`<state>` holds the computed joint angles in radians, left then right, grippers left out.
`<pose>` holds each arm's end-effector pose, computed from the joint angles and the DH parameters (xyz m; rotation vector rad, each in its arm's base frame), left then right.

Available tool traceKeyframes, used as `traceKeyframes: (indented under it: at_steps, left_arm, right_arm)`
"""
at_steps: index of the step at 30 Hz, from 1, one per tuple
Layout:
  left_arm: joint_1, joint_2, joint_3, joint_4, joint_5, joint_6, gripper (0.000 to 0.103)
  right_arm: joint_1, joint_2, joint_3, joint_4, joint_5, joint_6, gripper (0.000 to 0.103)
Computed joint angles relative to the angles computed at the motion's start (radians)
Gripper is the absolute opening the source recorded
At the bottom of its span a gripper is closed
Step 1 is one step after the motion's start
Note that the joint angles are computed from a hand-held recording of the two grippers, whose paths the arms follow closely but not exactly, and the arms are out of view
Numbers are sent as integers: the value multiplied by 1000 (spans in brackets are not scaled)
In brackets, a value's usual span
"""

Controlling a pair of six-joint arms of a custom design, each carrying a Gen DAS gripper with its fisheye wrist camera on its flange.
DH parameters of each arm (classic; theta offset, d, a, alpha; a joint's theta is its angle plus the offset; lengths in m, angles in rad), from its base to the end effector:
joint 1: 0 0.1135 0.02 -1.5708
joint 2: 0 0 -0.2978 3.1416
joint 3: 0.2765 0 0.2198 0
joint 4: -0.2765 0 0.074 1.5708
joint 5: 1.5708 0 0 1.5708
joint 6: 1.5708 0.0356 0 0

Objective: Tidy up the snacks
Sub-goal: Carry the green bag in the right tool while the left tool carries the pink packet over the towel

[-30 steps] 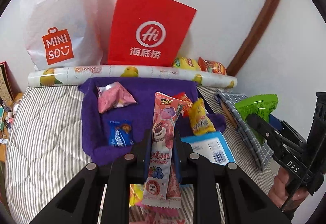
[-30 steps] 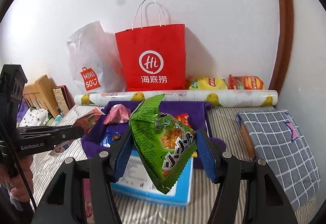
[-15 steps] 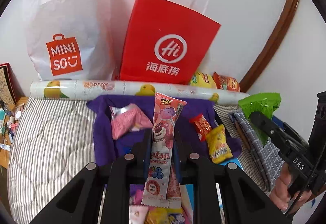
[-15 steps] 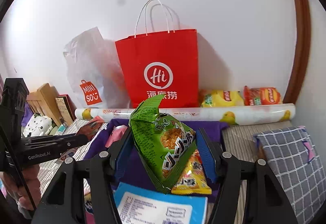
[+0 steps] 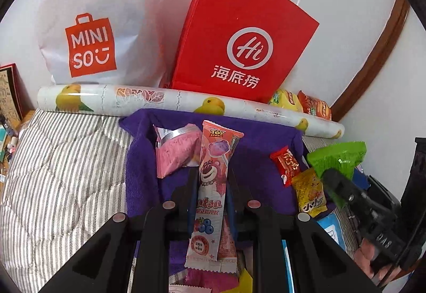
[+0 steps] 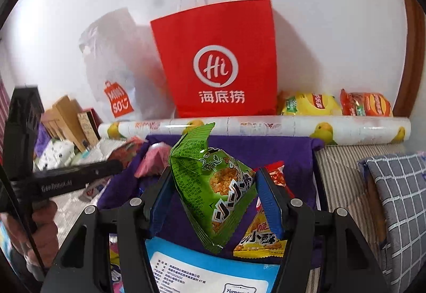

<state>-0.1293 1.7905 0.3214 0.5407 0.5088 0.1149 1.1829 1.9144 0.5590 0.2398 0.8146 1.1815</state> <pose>0.2249 -0.0467 0.1157 0.5053 2.3893 -0.6385 0.1251 0.2377 0.1117 0.2209 2.2263 0.1133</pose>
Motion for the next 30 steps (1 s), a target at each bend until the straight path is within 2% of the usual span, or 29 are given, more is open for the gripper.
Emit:
traceKeyframes:
  at_steps: [6,11,21,30]
  left_arm:
    - [-20,20,-10,35,-12,-16,18]
    - [-30,40,-21,74,-10,-33,19]
    - [-51,44,-27,87,-13,-41,19]
    - [-29,48,-20,74,13,-38,19]
  right_arm:
    - [0,60,76,-97,-17,-3,61]
    - [-6,80,75,-84,-40,10,61]
    - [-46,102,51,1,-113,-10,61]
    - [-50,112,59,-8,-125,6,61]
